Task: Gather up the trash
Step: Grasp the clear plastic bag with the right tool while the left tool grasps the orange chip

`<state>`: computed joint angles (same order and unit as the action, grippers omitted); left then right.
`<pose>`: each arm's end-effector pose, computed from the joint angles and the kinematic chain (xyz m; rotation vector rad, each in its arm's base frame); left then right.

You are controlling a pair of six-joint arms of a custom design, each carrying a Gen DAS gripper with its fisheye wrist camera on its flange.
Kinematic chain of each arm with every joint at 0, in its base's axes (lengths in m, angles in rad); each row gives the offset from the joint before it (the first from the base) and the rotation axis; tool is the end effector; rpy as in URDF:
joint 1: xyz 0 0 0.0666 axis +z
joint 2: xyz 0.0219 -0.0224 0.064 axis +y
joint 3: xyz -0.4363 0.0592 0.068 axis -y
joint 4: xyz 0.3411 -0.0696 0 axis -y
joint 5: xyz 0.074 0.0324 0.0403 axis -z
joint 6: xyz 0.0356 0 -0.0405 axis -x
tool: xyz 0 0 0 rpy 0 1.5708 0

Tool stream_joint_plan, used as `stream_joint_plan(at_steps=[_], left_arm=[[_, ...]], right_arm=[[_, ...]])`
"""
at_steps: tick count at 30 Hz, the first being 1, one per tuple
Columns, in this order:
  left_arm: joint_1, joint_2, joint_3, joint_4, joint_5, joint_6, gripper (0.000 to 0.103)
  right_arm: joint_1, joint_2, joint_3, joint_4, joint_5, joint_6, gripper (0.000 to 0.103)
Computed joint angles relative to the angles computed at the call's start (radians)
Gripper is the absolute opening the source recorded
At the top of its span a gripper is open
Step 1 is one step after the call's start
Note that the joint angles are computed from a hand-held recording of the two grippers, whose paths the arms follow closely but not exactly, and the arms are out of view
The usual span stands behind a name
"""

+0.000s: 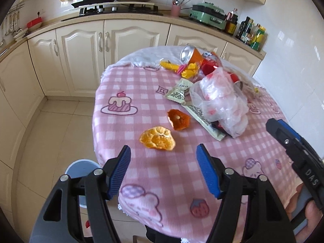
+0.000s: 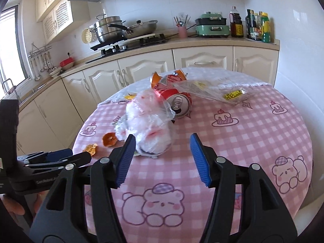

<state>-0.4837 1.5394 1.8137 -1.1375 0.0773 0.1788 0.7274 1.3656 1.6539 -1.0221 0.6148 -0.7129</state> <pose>0.4195 -0.2239 0.5779 0.4098 2.4351 -0.3869 0.3149 0.2523 0.5994 0.2854 2.1329 0.1165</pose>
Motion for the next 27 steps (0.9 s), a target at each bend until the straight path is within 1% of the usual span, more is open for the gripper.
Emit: stream_joint_plan(at_steps=[2, 3, 4, 5, 8, 11, 13, 14, 17, 19, 21, 22, 23, 27], left_arm=[[0.001, 0.017, 0.017, -0.019, 0.001, -0.016, 0.063], [-0.002, 0.023, 0.022, -0.020, -0.007, -0.026, 0.058], [-0.004, 0.034, 0.033, -0.032, -0.012, -0.041, 0.044], [-0.003, 0.043, 0.041, -0.043, -0.009, -0.049, 0.038], [-0.003, 0.044, 0.038, -0.029, -0.006, -0.057, 0.037], [-0.007, 0.039, 0.025, -0.006, -0.018, -0.067, 0.036], [-0.004, 0.033, 0.018, -0.002, -0.009, -0.063, 0.035], [-0.001, 0.031, 0.017, 0.000, -0.009, -0.058, 0.035], [0.008, 0.023, 0.014, 0.006, -0.001, -0.049, 0.035], [0.017, 0.015, 0.013, 0.009, 0.010, -0.044, 0.035], [0.026, 0.007, 0.009, 0.012, 0.019, -0.039, 0.035], [0.028, 0.004, 0.007, 0.013, 0.024, -0.038, 0.035], [0.031, 0.000, 0.004, 0.014, 0.030, -0.036, 0.035], [0.042, -0.019, -0.009, 0.021, 0.051, -0.032, 0.035]], right_arm=[[-0.023, 0.007, 0.003, 0.006, -0.033, 0.015, 0.059], [-0.034, 0.012, 0.007, 0.012, -0.050, 0.022, 0.060], [-0.041, 0.016, 0.009, 0.016, -0.064, 0.026, 0.062], [-0.050, 0.023, 0.015, 0.018, -0.082, 0.032, 0.064], [-0.076, 0.052, 0.037, 0.021, -0.140, 0.039, 0.065], [-0.098, 0.084, 0.066, 0.015, -0.189, 0.037, 0.065], [-0.114, 0.097, 0.074, 0.024, -0.241, 0.020, 0.066], [-0.121, 0.107, 0.083, 0.016, -0.258, 0.009, 0.068], [-0.139, 0.120, 0.087, 0.019, -0.297, -0.021, 0.071], [-0.148, 0.130, 0.094, 0.010, -0.321, -0.030, 0.072], [-0.164, 0.134, 0.088, 0.019, -0.377, -0.038, 0.071], [-0.167, 0.133, 0.086, 0.022, -0.384, -0.038, 0.066], [-0.168, 0.125, 0.076, 0.036, -0.386, -0.034, 0.050], [-0.128, 0.107, 0.079, 0.027, -0.263, -0.013, 0.040]])
